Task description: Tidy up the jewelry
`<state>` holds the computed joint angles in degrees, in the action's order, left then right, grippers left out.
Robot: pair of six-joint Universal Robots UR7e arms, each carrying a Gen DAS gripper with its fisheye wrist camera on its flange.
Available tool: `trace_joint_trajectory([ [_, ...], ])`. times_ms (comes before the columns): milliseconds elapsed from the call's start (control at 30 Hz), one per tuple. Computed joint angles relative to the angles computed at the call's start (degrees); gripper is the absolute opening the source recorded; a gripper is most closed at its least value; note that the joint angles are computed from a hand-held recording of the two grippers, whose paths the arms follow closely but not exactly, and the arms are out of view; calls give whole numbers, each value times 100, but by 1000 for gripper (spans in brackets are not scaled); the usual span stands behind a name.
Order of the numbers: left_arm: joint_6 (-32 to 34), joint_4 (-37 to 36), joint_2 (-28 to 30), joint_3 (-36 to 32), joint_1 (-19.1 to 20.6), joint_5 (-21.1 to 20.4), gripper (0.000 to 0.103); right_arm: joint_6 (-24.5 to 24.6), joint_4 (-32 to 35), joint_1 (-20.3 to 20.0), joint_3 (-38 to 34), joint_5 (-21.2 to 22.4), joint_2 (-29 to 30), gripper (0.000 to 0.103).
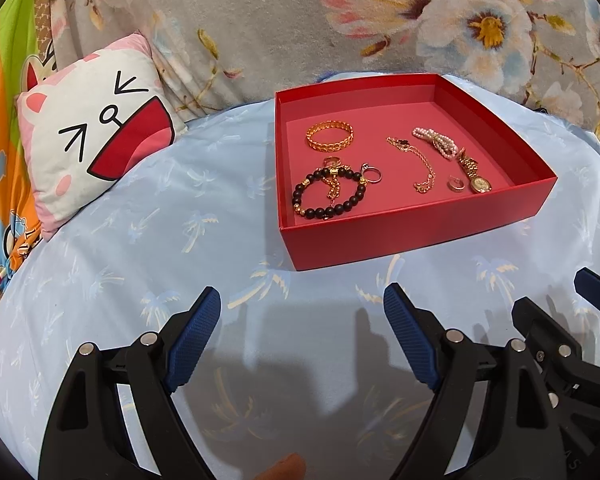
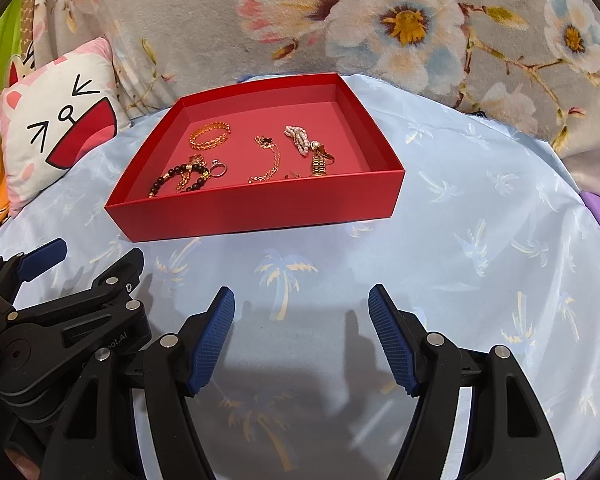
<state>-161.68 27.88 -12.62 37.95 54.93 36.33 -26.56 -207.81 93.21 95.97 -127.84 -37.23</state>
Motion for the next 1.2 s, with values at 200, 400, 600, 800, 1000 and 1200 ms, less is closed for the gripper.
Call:
trace_joint_trajectory([
  [200, 40, -53, -10, 30, -10, -36, 81, -6, -4, 3, -8, -13, 7, 68],
  [400, 49, -83, -34, 68, -10, -39, 81, 4, 14, 2, -8, -3, 0, 68],
  [600, 50, -76, -32, 65, -11, -45, 81, -6, 9, 1, -3, -10, -2, 68],
  [800, 90, -126, -42, 87, -10, -61, 81, -17, 0, -5, 12, -10, -14, 68],
  [1000, 121, -167, -49, 108, -20, -99, 81, -26, 4, -1, -16, -18, 5, 68],
  [1200, 139, -165, -41, 94, -23, -127, 81, -14, 13, 2, -8, -37, -4, 68],
])
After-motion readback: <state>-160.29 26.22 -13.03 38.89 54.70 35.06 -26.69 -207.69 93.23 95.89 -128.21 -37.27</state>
